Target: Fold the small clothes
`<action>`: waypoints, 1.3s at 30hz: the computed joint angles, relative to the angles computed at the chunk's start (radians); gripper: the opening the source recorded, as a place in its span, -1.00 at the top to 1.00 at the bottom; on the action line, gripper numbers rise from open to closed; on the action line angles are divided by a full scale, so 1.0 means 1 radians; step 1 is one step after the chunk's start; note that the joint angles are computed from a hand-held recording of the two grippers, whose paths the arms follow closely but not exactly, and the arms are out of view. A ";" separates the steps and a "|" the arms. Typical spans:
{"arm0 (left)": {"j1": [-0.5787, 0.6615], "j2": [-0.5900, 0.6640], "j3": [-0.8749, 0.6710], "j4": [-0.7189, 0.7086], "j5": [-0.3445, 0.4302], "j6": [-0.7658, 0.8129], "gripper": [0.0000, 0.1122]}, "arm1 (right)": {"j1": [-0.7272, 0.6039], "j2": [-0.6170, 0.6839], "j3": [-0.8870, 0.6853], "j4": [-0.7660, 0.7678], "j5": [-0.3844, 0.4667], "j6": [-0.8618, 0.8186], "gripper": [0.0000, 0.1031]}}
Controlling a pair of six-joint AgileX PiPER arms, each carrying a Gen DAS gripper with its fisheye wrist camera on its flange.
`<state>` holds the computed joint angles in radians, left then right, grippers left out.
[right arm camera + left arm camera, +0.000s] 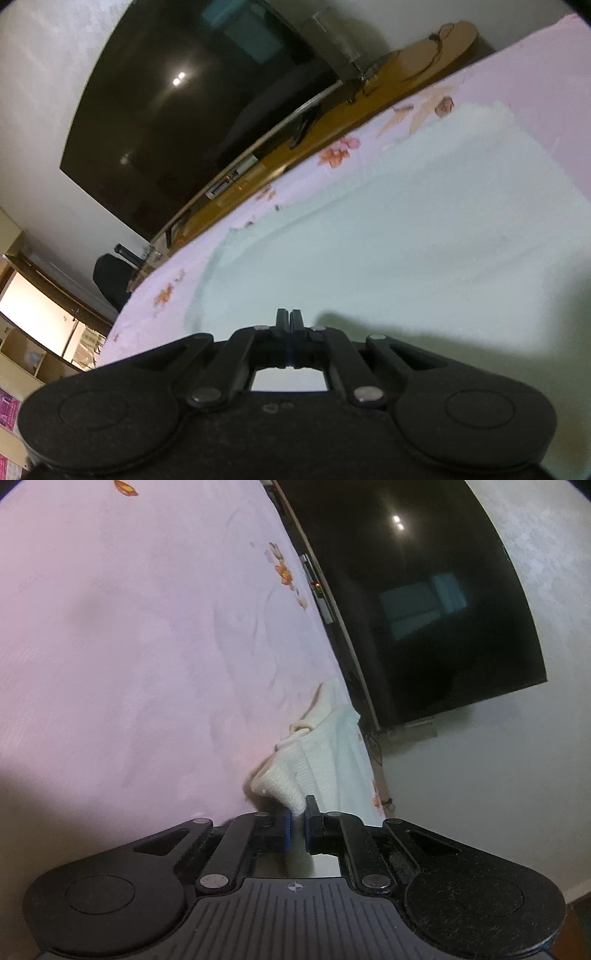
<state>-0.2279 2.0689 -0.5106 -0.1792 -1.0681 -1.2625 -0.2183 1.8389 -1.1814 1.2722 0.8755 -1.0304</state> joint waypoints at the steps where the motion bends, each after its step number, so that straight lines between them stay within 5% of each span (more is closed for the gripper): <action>1: 0.015 0.000 -0.004 0.026 0.002 0.003 0.88 | 0.001 0.015 -0.007 0.006 -0.004 0.008 0.97; 4: 0.058 -0.012 -0.028 0.105 0.049 0.015 0.88 | 0.005 0.056 -0.046 -0.028 -0.031 0.059 0.98; 9: 0.115 -0.091 -0.066 0.214 0.156 0.039 0.88 | -0.035 0.111 -0.068 -0.007 0.051 0.060 1.00; 13: 0.069 -0.142 -0.108 0.113 0.255 0.138 0.88 | -0.047 0.111 -0.060 -0.001 0.066 0.048 1.00; 18: -0.010 -0.136 -0.049 -0.059 0.189 0.197 0.88 | -0.059 0.118 -0.070 -0.004 0.075 0.043 1.00; 23: -0.010 -0.088 -0.007 -0.061 0.159 0.165 0.89 | -0.050 0.118 -0.073 -0.003 0.068 0.038 1.00; 29: -0.026 -0.123 -0.006 -0.106 0.202 0.192 0.89 | -0.049 0.112 -0.064 0.003 0.064 0.006 1.00; 33: -0.100 -0.225 -0.086 -0.339 0.333 0.463 0.89 | -0.050 0.119 -0.077 -0.005 0.073 0.015 1.00; 35: -0.110 -0.281 -0.187 -0.341 0.412 0.663 0.89 | -0.056 0.126 -0.088 -0.010 0.086 0.030 1.00; 37: -0.122 -0.300 -0.366 -0.328 0.595 0.863 0.89 | -0.060 0.120 -0.082 -0.009 0.083 0.034 1.00; 39: -0.140 -0.251 -0.566 -0.171 0.789 0.969 0.89 | -0.081 0.107 -0.065 -0.001 0.084 0.056 1.00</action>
<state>-0.3676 1.8179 -1.0769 -0.3504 -0.2792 -0.2931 -0.2993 1.9460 -1.2467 1.2707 0.9596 -0.9742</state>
